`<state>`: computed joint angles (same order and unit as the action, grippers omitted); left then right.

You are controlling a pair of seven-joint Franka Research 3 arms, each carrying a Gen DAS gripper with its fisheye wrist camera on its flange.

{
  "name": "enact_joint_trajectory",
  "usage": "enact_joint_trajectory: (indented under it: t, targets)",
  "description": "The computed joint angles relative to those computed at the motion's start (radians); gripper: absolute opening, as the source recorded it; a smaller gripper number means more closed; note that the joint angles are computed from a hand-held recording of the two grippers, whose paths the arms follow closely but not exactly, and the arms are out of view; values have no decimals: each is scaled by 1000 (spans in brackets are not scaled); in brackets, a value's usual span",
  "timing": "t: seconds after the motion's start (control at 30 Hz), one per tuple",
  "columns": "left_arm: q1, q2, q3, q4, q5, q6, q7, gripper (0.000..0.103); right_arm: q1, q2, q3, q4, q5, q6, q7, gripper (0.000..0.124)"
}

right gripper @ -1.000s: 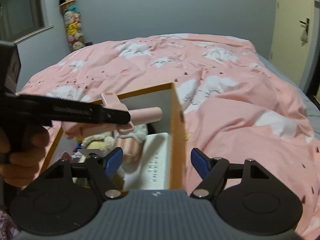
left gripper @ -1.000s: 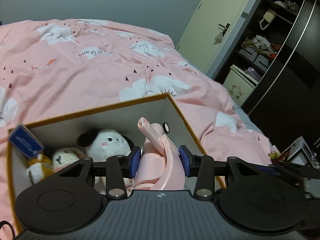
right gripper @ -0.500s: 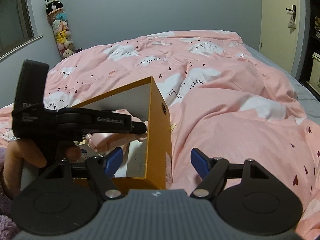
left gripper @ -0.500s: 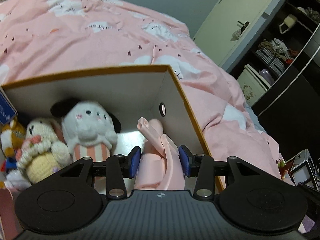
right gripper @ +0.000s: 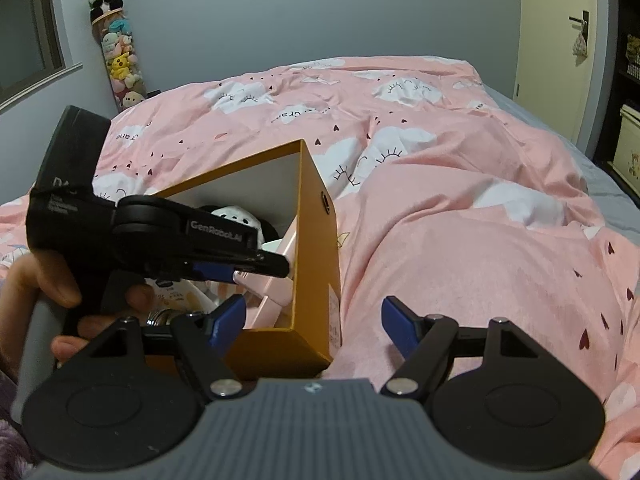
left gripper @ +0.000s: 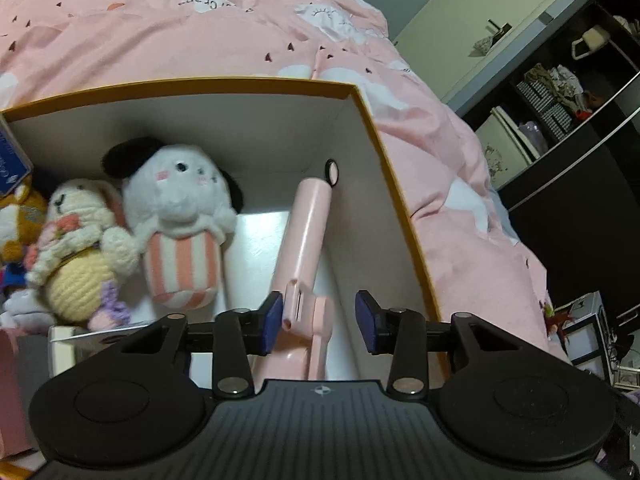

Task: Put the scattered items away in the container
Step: 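Lower the pink selfie stick upright into the box and open the left tool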

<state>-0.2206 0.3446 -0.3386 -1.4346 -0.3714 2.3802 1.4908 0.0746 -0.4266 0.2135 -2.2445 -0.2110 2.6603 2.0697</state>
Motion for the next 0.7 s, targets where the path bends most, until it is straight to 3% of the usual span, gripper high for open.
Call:
enact_joint_trajectory:
  t: [0.23,0.33,0.53,0.7]
  targets:
    - [-11,-4,13,28,50,-141,3,40,8,8,6,10,-6,-10,-5,77]
    - [-9,-23,17,-9,49,-102,12,30,10,10,8,14,-15,-10,-4,77]
    - [36,15,-22,16,-118,-86,104,10,11,17,10,23,-25,-28,7,77]
    - [33,55,-38,51,-160,-73,158,4,11,15,9,24,-37,-42,18,77]
